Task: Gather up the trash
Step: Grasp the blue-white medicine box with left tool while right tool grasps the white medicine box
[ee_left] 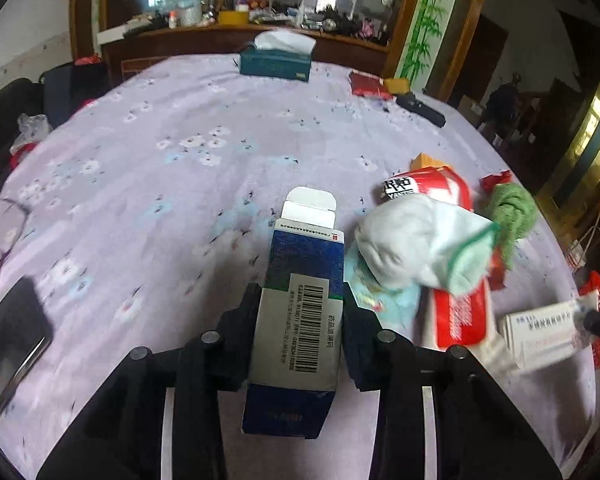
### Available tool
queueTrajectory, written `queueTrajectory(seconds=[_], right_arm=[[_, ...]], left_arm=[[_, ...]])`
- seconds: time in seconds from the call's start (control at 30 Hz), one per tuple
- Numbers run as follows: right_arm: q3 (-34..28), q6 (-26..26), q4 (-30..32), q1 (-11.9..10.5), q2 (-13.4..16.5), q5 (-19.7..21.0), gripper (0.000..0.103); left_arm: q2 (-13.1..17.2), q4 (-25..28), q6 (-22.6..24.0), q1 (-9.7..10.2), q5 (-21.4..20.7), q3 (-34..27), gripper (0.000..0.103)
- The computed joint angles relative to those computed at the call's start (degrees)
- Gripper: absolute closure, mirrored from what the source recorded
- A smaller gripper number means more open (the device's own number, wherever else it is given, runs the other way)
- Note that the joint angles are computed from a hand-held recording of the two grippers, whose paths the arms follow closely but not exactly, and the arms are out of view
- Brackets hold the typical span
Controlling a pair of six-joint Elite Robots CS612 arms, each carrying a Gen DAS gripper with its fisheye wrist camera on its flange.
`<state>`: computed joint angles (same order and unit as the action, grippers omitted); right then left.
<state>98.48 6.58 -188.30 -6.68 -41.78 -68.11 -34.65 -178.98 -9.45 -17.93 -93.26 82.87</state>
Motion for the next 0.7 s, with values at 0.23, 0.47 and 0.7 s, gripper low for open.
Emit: queueTrajectory(seconds=[0.23, 0.47, 0.7], right_arm=[[2.13, 1.12, -4.21, -0.09, -0.79, 0.65, 0.096], [5.04, 1.98, -8.76, -0.11, -2.03, -1.31, 0.096], [8.25, 3.19, -12.82, -0.81, -3.45, -2.08, 0.096]], left_arm=[[-3.94, -11.38, 1.31, -2.06, 3.06, 8.08, 0.067], [-5.4, -14.37, 5.1, -4.44, 0.23, 10.93, 0.067], [-5.92, -14.68, 6.43, -6.0, -1.97, 12.1, 0.067]])
